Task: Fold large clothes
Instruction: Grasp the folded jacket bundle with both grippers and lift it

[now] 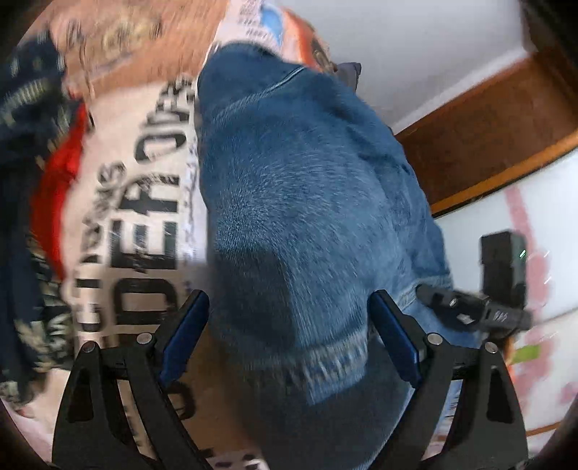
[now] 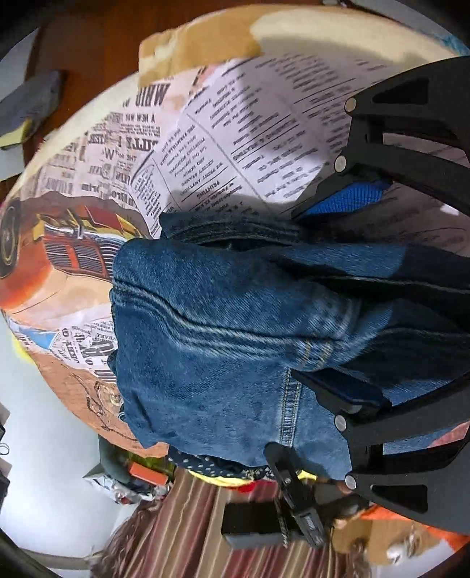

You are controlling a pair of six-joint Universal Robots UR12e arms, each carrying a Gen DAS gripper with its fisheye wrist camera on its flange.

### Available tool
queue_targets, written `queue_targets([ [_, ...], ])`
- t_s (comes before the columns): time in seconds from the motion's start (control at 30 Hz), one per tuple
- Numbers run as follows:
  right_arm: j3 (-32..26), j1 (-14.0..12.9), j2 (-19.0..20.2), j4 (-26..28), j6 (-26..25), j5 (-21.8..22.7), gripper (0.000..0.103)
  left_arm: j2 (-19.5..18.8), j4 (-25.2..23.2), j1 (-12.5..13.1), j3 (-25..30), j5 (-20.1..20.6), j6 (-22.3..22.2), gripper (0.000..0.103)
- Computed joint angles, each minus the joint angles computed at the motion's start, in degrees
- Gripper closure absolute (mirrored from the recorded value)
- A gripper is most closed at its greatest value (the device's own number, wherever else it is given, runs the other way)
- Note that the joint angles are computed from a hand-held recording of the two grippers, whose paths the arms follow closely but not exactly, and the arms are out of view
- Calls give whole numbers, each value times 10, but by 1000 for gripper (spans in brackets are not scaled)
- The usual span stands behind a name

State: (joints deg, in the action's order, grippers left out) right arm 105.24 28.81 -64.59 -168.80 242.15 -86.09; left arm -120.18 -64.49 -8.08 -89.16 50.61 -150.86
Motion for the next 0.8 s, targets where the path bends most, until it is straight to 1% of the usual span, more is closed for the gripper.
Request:
queue_targets([
  [0.07,-1,-3,4,-11,-8,15,24,-11,-30,1,13,-19,-6,12],
  [0.13,-4,-6,9,-19,-6,25,22,-15,-33,0,15,-27,-13,12],
  [0.23,-4,-10,13,-33,5,32,21,-14,-25,-4,15,-24,-12,12],
  [0.33,-9,-10,18,-37,2,33,21,-16,-33,-7,19,-22,-11,13],
  [0.37,-8,-9,17,-40,1,32,21,-16,-33,-8,20,-23,-12,17],
  [0.43,-9,-4,18,-47,3,16,24,-18,-39,-7,24,-29,1,27],
  [0.47,-7,-3,17,-48,0,8,30,-17,-34,-7,22,-29,2,33],
  [0.5,-7,0,17,-52,1,-2,37,-14,-29,-6,19,-33,3,36],
  [0.57,-8,4,16,-57,4,-12,48,-8,-19,-5,12,-33,13,48],
  [0.63,-16,10,14,-42,-6,-29,57,4,-12,-6,5,-31,24,54],
  [0.67,-18,9,12,-36,-14,-32,64,12,-4,-7,0,-26,28,57],
  [0.73,-32,15,8,-7,-23,-47,69,26,15,-9,-10,-20,40,60],
  [0.8,-41,19,4,9,-29,-59,74,47,53,-9,-25,-13,53,61],
])
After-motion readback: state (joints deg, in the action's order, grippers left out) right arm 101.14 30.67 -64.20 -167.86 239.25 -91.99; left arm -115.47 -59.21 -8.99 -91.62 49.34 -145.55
